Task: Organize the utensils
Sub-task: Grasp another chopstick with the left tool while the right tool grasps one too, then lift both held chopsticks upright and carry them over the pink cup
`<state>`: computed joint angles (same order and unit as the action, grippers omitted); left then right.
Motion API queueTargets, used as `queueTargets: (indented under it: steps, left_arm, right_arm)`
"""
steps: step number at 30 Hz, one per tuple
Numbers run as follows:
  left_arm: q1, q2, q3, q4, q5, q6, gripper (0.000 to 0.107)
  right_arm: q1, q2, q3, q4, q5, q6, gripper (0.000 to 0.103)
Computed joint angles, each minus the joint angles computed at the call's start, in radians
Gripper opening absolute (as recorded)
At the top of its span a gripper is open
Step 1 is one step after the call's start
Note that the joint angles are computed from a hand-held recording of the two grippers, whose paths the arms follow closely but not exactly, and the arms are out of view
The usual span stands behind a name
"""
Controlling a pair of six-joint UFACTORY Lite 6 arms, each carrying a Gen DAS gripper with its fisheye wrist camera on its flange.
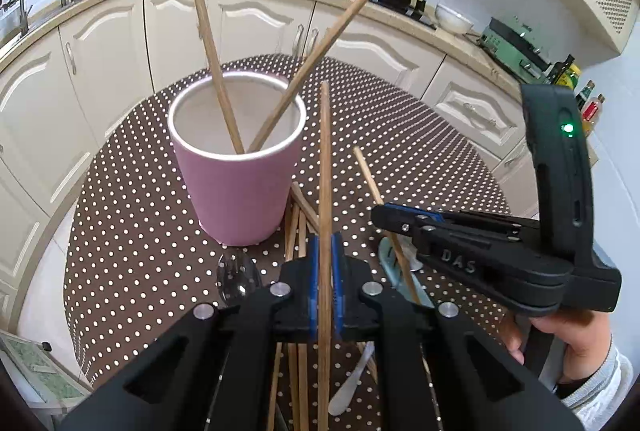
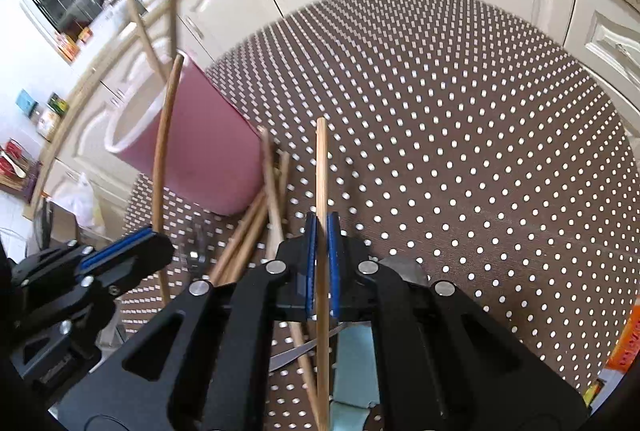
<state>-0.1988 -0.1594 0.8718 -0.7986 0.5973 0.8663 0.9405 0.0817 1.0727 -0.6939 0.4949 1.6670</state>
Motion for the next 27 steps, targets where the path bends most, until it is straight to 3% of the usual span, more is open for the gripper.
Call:
queueTargets:
  steps: [7, 12, 19, 27]
  left_arm:
    - [0.08, -0.162, -0.051, -0.072, 0.114, 0.083, 0.006]
    - [0.151, -0.262, -0.051, -0.119, 0.209, 0.124, 0.006]
    - [0.224, -0.362, -0.038, -0.169, 0.273, 0.152, 0.006]
    - [0.341, -0.352, 0.053, -0.236, 0.325, 0.206, 0.006]
  right_arm:
    - [0.124, -0.171, -0.058, -0.22, 0.105, 0.218, 0.006]
    - [0.238, -0.198, -0.009, -0.358, 0.256, 0.323, 0.006]
    - [0.363, -0.149, 0.083, -0.572, 0.437, 0.443, 0.006]
    - [0.36, -0.066, 0.177, -0.744, 0.493, 0.52, 0.006]
